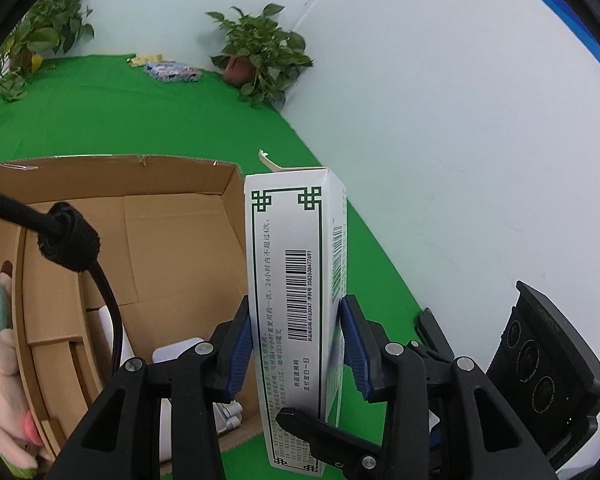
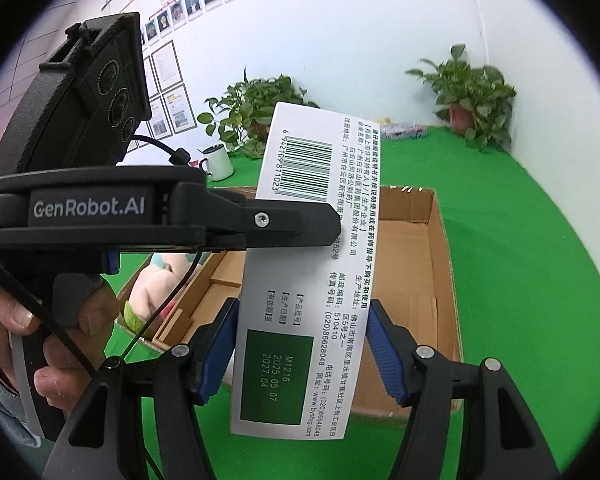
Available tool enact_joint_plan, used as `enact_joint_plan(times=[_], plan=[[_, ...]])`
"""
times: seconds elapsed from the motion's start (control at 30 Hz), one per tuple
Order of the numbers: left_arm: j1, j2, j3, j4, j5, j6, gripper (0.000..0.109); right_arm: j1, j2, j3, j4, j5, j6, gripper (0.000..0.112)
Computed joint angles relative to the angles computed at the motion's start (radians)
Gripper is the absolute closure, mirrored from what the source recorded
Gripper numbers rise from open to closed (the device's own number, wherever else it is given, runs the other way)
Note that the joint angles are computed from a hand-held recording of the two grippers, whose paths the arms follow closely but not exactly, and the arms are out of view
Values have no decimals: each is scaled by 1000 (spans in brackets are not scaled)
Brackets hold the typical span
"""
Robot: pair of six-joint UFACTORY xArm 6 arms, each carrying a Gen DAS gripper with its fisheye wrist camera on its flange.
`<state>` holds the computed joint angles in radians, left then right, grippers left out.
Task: Organize objects
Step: 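Lower the product box into the large box beside the phone stand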
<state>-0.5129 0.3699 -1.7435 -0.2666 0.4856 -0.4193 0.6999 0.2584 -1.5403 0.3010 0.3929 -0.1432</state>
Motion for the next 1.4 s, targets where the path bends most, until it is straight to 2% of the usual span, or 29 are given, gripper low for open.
enact_joint_plan(times=[0.1, 0.4, 0.63, 0.83, 1.0, 1.4], plan=[[28, 84, -112, -78, 67, 48, 70, -26, 66, -101, 61, 88, -43, 51], [81, 236, -238, -220, 147, 123, 71, -74, 208, -286, 154, 283, -82, 51], [109, 319, -272, -336, 164, 157, 71, -99, 359, -462, 130, 413, -59, 51], [125, 394, -331, -414, 181, 174, 71, -106, 393, -499, 100, 477, -31, 51], [145, 435, -372, -478, 217, 200, 68, -99, 436, -568, 16, 518, 41, 51], [164, 445, -407, -408, 260, 142, 64, -65, 538, -764, -212, 663, 156, 51]])
